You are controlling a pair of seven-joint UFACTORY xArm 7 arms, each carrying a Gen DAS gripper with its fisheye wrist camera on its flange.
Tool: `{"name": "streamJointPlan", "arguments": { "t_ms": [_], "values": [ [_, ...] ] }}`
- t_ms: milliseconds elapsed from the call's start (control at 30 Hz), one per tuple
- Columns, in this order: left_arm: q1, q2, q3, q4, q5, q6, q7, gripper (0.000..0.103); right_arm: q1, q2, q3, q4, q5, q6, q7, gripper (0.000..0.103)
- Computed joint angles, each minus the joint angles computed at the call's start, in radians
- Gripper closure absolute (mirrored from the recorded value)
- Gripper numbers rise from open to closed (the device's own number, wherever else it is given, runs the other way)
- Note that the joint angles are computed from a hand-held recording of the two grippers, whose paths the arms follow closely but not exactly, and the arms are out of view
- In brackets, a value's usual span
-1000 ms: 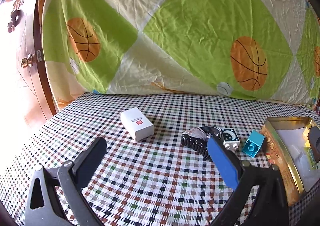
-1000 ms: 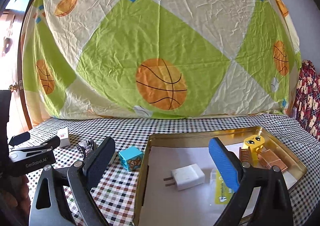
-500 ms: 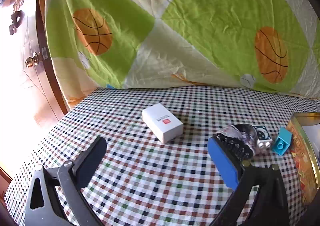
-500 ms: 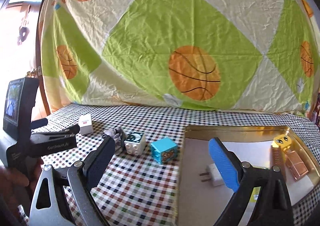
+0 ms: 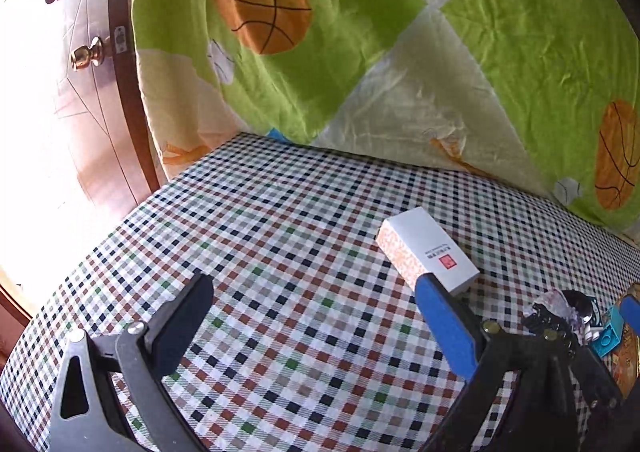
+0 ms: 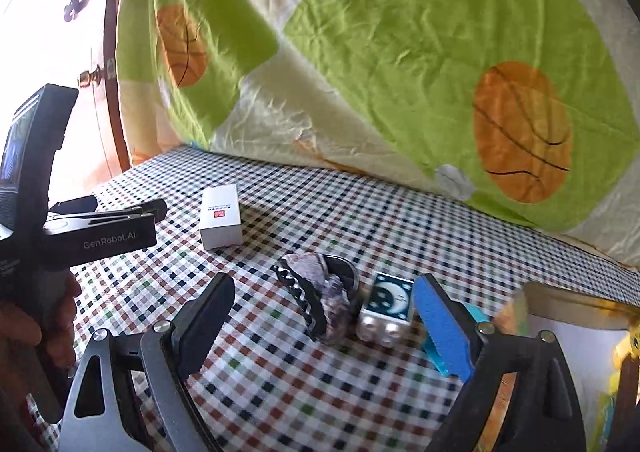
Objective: Organize rigid objects
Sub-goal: 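Grasp the black claw clip with the right tool while the left tool approaches the white box, then grasp the white box with the left tool and lift it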
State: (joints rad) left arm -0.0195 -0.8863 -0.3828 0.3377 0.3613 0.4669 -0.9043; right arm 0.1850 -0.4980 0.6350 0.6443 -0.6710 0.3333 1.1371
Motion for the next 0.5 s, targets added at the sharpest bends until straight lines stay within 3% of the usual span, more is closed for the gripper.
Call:
{"name": "streamJointPlan", "arguments": {
  "t_ms": [200, 300, 500],
  "values": [
    [0.050, 0.046, -0.013, 0.027, 0.032, -0.002, -0.010, 0.001, 0.067, 0.186, -0.080, 0.095, 0.030, 0.044, -0.105, 0.035],
    [0.054, 0.052, -0.014, 0.028, 0.040, -0.006, -0.023, 0.001, 0.088, 0.250, -0.098, 0.144, -0.018, 0.072, -0.098, 0.036],
    [0.047, 0.023, -0.012, 0.020, 0.054, 0.009, -0.032, 0.001, 0.153, 0.359, -0.108, 0.255, -0.121, 0.238, -0.088, 0.035]
  ]
}}
